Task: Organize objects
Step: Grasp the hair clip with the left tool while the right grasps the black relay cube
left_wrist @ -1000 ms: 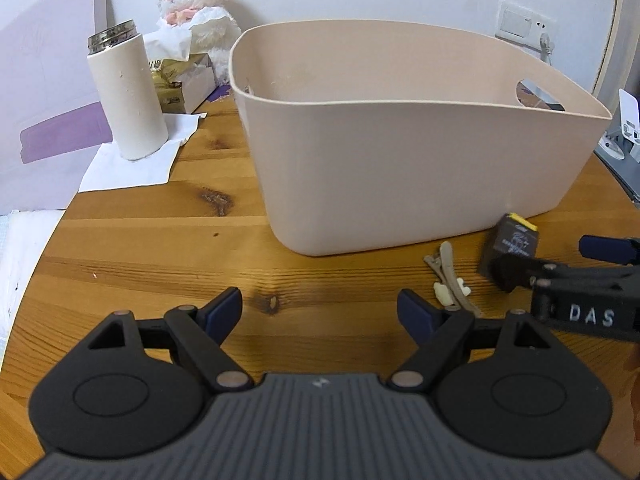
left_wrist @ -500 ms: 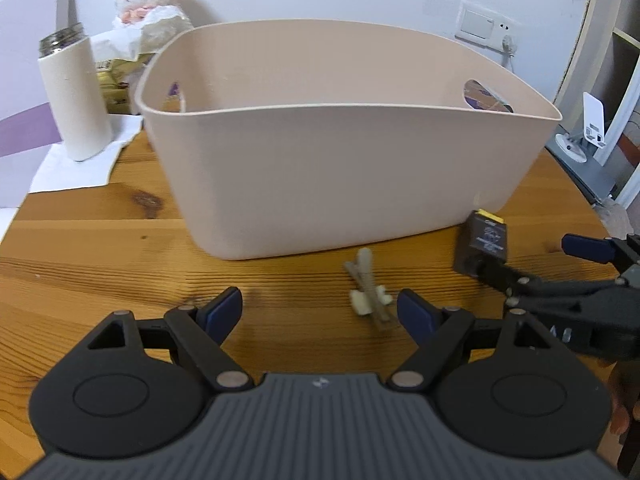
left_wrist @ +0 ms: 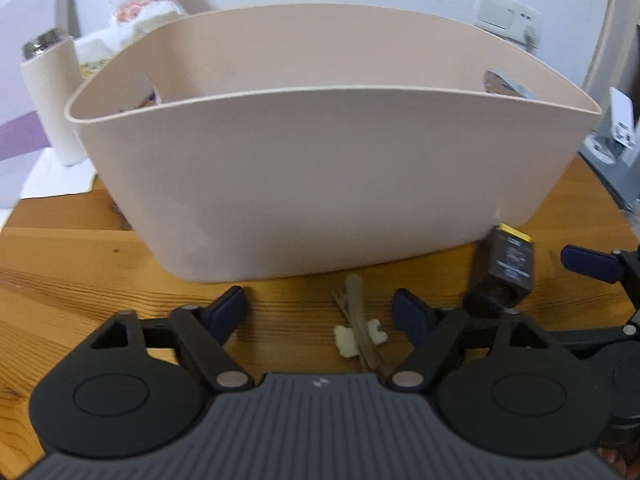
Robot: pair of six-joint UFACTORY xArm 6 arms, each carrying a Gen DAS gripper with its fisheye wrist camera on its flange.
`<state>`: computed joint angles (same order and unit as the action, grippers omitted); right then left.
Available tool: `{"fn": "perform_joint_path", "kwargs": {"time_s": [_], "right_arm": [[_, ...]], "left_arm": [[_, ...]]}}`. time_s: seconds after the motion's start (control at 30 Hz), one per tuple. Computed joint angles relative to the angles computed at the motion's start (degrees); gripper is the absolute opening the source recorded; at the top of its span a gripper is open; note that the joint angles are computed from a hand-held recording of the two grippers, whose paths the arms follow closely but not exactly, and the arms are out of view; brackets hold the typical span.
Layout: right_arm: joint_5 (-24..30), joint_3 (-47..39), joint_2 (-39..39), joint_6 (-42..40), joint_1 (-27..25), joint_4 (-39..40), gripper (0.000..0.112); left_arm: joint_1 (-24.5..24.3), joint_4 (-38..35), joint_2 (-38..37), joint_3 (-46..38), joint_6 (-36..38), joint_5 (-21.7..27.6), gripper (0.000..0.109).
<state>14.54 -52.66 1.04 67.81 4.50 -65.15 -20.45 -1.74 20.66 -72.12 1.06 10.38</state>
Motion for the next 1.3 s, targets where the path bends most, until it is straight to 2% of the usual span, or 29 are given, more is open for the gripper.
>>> {"fn": "perform_joint_path", "kwargs": {"time_s": [0.07,0.1,0.13,0.17,0.2,0.23,0.27,0.3,0.33,0.37,0.57,0.93,1.1,1.17,1.23,1.3], "right_arm": [[-0.9,-1.1,1.1,0.6,-0.2,-1.1,0.09],[-1.7,-1.2,1.3,0.3,-0.4,-0.7,0.086],[-2.7,-1.3,1.6,-0.2,-0.6,0.0,0.083],[-3.5,-1.4,1.7,-0.3,-0.9,0.3,0.076],[-4.1,-1.4,1.8,0.1,-1.0,0.8,0.065],[-4.9,-1.2,1.8,-0.5,-1.2,2.3,0.061],[-6.1,-0.9,1.9,-2.2,-1.5,5.6,0.049],[-6.5,-0.7,1.8,-3.0,-1.6,7.5,0.046],[-6.0,-0.7,1.7,-2.6,-1.5,7.6,0.046],[-5.7,-0.7,1.6,-2.3,-1.6,7.2,0.046],[-4.6,1.1,-0.2,0.0,-1.4,6.2,0.045],[-4.7,6.1,-7.5,-1.5,-1.2,6.6,0.045],[-4.3,7.1,-9.8,-1.6,-0.7,5.3,0.045],[-3.9,7.2,-10.2,-1.3,-0.4,4.8,0.045],[-3.9,7.5,-10.5,-1.5,-0.4,5.1,0.045],[-3.9,7.7,-10.6,-1.9,-0.4,5.3,0.045]], "left_arm": [[0.4,2.9,0.2,-0.4,-3.2,0.1,0.069],[0.6,3.8,0.2,-0.6,-4.4,0.4,0.066],[0.8,4.4,0.1,-0.8,-5.3,0.7,0.058],[1.1,6.3,0.2,-1.1,-7.0,1.0,0.049],[1.3,6.6,0.2,-1.2,-6.9,1.0,0.045],[1.3,4.5,0.1,-1.0,-5.0,0.8,0.037],[1.3,3.4,0.0,-0.9,-3.6,0.8,0.024],[1.1,0.5,-0.1,-0.9,-0.8,0.9,0.016],[1.0,-3.2,-0.1,-1.1,2.5,1.3,0.004],[1.0,-5.5,-0.6,-0.6,4.5,1.6,0.001],[0.9,-6.4,-2.1,2.2,7.1,-0.6,0.001],[0.3,-29.3,-6.8,6.5,29.2,-1.4,0.001],[0.5,-34.5,-8.9,7.5,34.8,-1.6,0.001],[0.9,-35.9,-9.2,7.4,35.8,-1.0,0.001],[1.5,-41.1,-9.2,6.2,39.8,2.5,0.001],[2.0,-42.0,-9.0,5.5,39.6,4.9,0.001]]}}
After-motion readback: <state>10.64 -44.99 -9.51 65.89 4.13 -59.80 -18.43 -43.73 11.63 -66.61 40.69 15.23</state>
